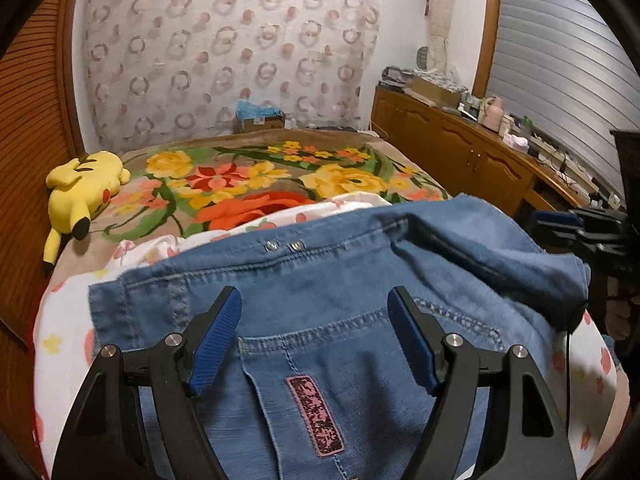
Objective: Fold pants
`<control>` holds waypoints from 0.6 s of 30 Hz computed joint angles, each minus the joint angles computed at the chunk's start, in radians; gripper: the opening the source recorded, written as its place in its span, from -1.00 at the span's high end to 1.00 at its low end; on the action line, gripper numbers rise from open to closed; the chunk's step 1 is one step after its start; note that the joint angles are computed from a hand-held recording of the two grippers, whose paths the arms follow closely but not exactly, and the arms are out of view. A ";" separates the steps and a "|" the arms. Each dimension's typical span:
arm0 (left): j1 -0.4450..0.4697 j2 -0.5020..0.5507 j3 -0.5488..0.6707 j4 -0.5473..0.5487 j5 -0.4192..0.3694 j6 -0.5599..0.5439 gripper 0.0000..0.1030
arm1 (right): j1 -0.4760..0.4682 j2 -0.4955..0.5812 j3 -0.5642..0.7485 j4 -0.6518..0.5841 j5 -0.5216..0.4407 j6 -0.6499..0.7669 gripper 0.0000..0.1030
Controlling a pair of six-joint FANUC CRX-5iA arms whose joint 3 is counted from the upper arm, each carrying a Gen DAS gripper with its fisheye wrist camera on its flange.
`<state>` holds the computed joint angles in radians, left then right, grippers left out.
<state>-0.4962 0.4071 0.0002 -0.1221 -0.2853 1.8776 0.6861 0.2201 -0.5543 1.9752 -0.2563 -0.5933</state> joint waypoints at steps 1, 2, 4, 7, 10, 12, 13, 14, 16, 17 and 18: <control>0.000 0.002 -0.001 0.001 -0.001 -0.005 -0.48 | 0.022 -0.007 -0.021 -0.066 -0.024 0.043 0.35; 0.000 0.003 -0.003 0.001 -0.003 -0.008 -0.48 | 0.042 -0.012 -0.036 -0.125 -0.043 0.081 0.33; -0.003 0.007 0.002 -0.001 -0.009 -0.006 -0.48 | 0.061 -0.025 -0.065 -0.171 -0.062 0.093 0.28; -0.001 -0.001 -0.017 0.029 0.003 -0.039 -0.48 | 0.101 -0.039 -0.088 -0.246 -0.099 0.120 0.27; -0.003 -0.005 -0.015 0.011 0.001 -0.026 -0.48 | 0.156 -0.041 -0.076 -0.376 -0.119 0.222 0.25; -0.008 -0.008 -0.012 -0.011 -0.003 -0.008 -0.48 | 0.192 -0.031 -0.048 -0.495 -0.130 0.327 0.24; -0.012 -0.010 -0.005 -0.040 -0.007 0.018 -0.48 | 0.213 -0.024 -0.031 -0.562 -0.145 0.388 0.24; -0.014 -0.013 -0.006 -0.050 -0.006 0.027 -0.48 | 0.233 -0.015 -0.017 -0.615 -0.168 0.440 0.24; -0.014 -0.020 -0.016 -0.048 0.004 0.023 -0.48 | 0.273 0.008 0.019 -0.702 -0.242 0.523 0.24; -0.014 -0.020 -0.017 -0.049 0.007 0.024 -0.48 | 0.286 0.013 0.035 -0.732 -0.273 0.550 0.24; -0.013 -0.022 -0.019 -0.049 0.008 0.023 -0.48 | 0.296 0.019 0.047 -0.751 -0.304 0.568 0.24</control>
